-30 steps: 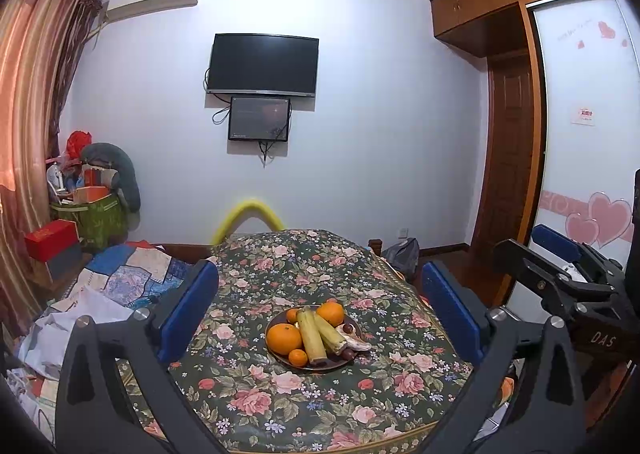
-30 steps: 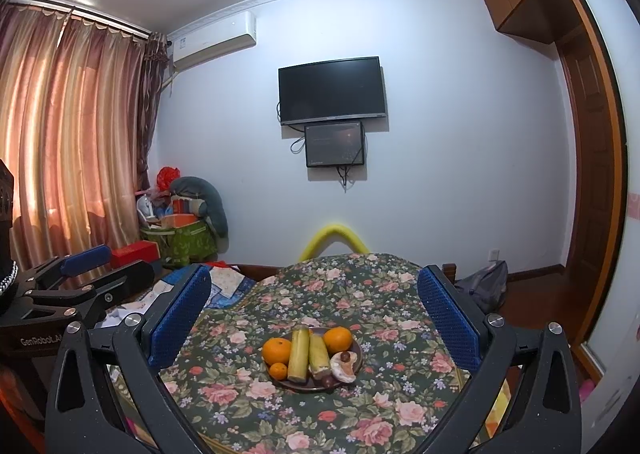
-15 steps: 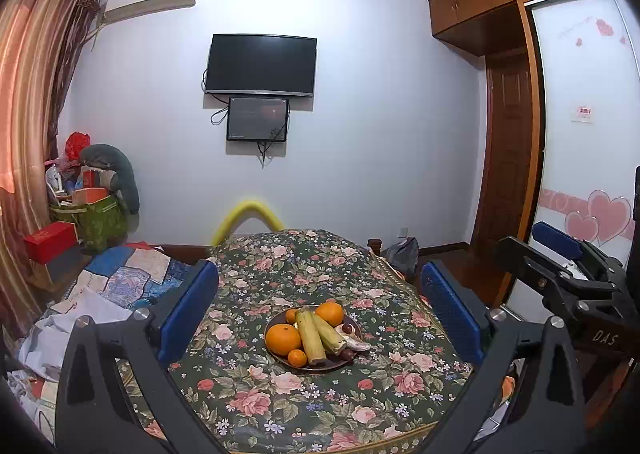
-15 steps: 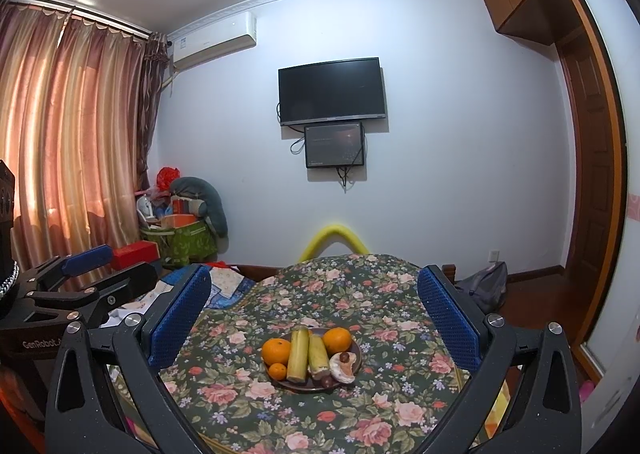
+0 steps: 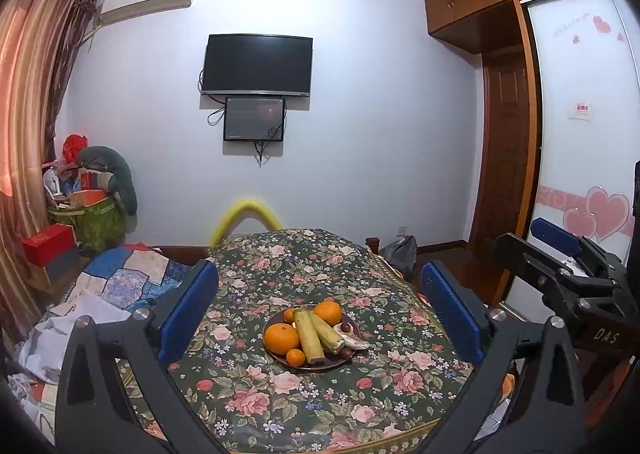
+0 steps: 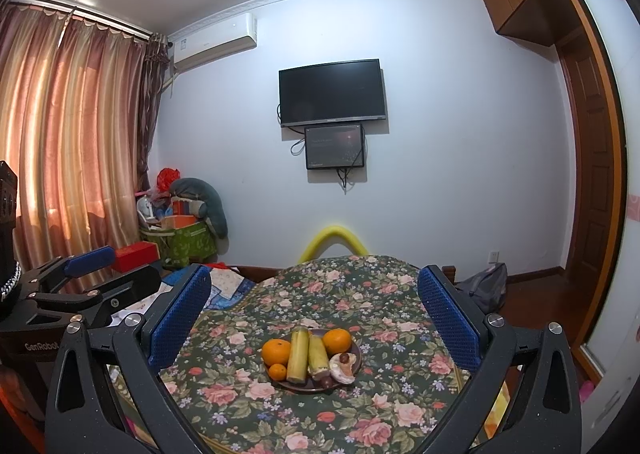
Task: Organize fruits
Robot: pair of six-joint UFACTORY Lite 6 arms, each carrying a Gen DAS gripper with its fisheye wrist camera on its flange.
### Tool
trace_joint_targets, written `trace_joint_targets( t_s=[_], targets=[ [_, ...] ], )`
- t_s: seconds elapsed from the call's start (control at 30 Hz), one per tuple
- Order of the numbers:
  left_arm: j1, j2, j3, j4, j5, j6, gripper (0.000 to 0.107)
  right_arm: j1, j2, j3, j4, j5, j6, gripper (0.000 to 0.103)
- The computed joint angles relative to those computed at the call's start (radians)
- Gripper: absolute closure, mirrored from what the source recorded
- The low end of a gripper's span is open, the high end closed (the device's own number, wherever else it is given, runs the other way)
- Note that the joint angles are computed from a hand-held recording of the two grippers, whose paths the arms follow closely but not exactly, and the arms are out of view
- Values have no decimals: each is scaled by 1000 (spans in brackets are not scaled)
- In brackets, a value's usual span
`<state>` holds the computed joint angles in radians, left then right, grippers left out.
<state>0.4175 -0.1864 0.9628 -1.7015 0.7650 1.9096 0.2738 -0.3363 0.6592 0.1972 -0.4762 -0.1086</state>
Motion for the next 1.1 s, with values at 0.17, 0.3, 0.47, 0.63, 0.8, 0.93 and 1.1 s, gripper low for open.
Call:
trace_joint_targets(
  t_s=[0.17, 0.3, 0.47, 0.63, 0.8, 0.93, 1.1],
  targets=[
    [1, -3, -1, 3, 3, -7, 4, -3, -5, 1, -7, 9, 2, 0],
    [3, -2, 3, 16, 5, -24, 4, -1, -8, 0, -3, 10, -1, 0],
    [1, 2, 12, 27, 3, -33, 4, -2, -9, 0, -3, 14, 0, 0],
    [0, 5, 15, 34, 4, -37, 4, -2, -20, 3, 15, 28, -18, 0],
    [0, 10, 19, 39, 5, -40, 4, -11, -12, 14, 4, 39, -9, 0],
    [-10, 23, 28, 32, -7, -38, 4, -16, 7, 23, 5, 42, -10, 0],
    [-33, 50, 37, 28, -32, -22, 4, -35, 47, 44, -30, 50, 32, 0]
  ],
)
